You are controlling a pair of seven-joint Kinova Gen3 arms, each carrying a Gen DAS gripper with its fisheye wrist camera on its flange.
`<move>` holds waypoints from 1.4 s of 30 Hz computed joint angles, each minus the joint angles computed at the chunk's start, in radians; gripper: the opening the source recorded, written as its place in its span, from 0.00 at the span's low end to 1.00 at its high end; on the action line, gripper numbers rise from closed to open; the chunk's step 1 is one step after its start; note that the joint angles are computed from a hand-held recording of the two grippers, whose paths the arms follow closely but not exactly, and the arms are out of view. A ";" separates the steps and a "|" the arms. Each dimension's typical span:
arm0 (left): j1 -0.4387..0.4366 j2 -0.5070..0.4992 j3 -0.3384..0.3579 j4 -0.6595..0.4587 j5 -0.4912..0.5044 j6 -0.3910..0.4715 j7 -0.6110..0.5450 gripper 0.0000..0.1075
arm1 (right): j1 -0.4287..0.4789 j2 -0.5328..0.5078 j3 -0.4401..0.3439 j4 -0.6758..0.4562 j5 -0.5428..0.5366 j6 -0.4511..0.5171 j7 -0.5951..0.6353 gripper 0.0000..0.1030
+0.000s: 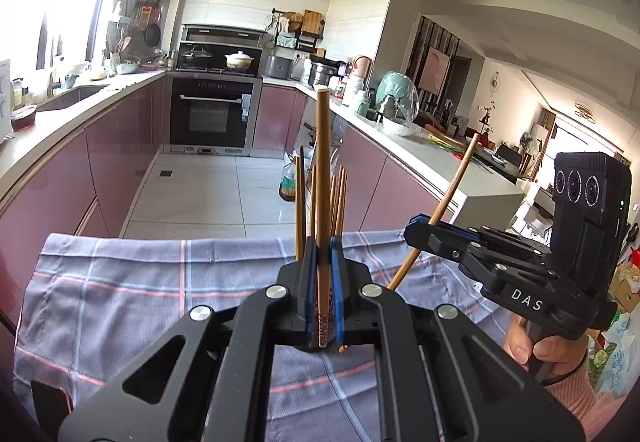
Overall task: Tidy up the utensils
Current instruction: 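Lift both chopsticks upright and lower them into the black mesh cup, then open both tools and withdraw them from the cup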
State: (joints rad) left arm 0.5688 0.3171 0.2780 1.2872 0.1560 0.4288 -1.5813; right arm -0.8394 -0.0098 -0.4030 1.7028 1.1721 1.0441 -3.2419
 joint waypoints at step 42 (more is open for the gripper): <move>0.145 0.254 -0.107 -0.377 -0.166 0.304 0.147 0.07 | 0.054 0.109 0.138 -0.061 -0.161 -0.101 0.104 0.05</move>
State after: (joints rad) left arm 0.7138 0.5706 0.1709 0.9103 -0.0097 0.7331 -1.4341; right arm -0.7856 0.0988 -0.2651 1.6419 1.0107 0.9428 -3.1376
